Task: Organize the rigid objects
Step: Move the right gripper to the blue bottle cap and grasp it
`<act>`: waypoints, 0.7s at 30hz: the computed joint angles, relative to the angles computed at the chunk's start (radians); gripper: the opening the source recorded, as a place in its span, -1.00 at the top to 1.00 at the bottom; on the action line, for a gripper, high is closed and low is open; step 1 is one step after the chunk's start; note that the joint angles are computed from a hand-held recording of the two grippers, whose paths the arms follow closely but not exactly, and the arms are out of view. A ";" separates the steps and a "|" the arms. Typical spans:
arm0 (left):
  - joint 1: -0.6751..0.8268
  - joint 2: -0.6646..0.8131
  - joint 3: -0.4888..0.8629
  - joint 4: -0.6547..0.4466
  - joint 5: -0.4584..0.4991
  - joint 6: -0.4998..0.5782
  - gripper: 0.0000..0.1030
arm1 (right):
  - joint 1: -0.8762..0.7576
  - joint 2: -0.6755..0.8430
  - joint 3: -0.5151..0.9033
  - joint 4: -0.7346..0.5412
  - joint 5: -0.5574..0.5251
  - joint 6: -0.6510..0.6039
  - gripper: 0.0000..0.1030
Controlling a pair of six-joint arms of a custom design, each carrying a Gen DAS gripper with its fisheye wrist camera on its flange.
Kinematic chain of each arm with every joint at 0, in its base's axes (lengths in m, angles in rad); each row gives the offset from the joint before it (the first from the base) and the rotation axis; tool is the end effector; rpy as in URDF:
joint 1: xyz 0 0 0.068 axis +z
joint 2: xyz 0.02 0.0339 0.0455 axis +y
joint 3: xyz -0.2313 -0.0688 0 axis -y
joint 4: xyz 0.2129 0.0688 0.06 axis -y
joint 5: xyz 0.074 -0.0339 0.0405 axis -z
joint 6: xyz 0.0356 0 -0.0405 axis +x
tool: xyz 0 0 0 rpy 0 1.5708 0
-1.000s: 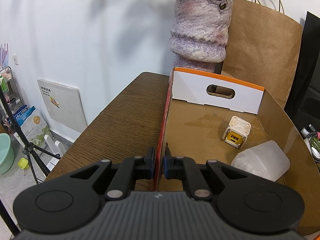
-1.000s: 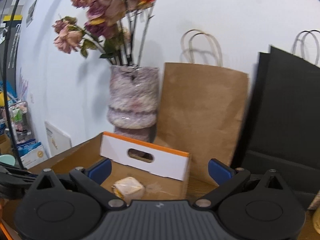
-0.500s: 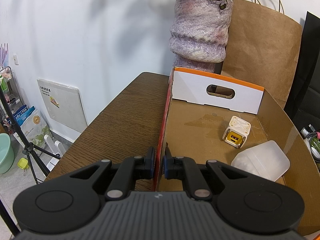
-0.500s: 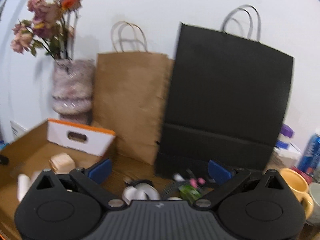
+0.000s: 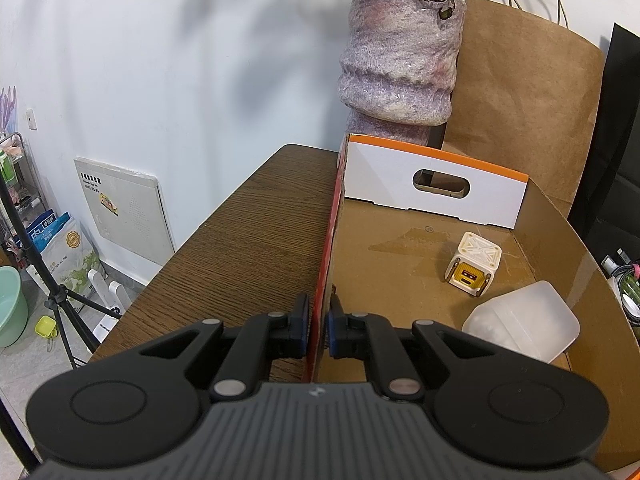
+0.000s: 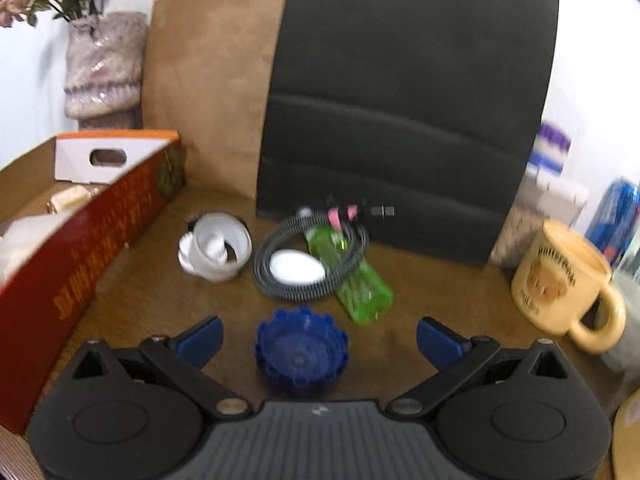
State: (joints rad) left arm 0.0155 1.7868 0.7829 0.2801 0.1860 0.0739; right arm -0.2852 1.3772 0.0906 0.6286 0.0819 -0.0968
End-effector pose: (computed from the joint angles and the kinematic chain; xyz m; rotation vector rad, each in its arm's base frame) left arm 0.3162 -0.0017 0.1199 0.1626 2.2792 -0.1667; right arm 0.1713 -0.0533 0.0860 0.2558 2.2284 -0.2992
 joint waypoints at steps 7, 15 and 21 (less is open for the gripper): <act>0.000 0.000 -0.001 0.001 0.000 0.000 0.81 | -0.030 0.143 0.037 0.053 -0.044 0.024 -1.00; 0.000 -0.001 -0.002 0.002 0.000 0.000 0.81 | -0.100 0.208 0.051 0.094 -0.139 0.070 -1.00; 0.000 -0.001 -0.002 0.002 0.000 0.000 0.81 | -0.094 0.209 0.036 0.123 -0.136 0.075 -0.81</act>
State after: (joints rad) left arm 0.0155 1.7861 0.7805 0.2820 0.1859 0.0736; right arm -0.3796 1.5865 0.1268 0.7513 -0.0536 -0.0221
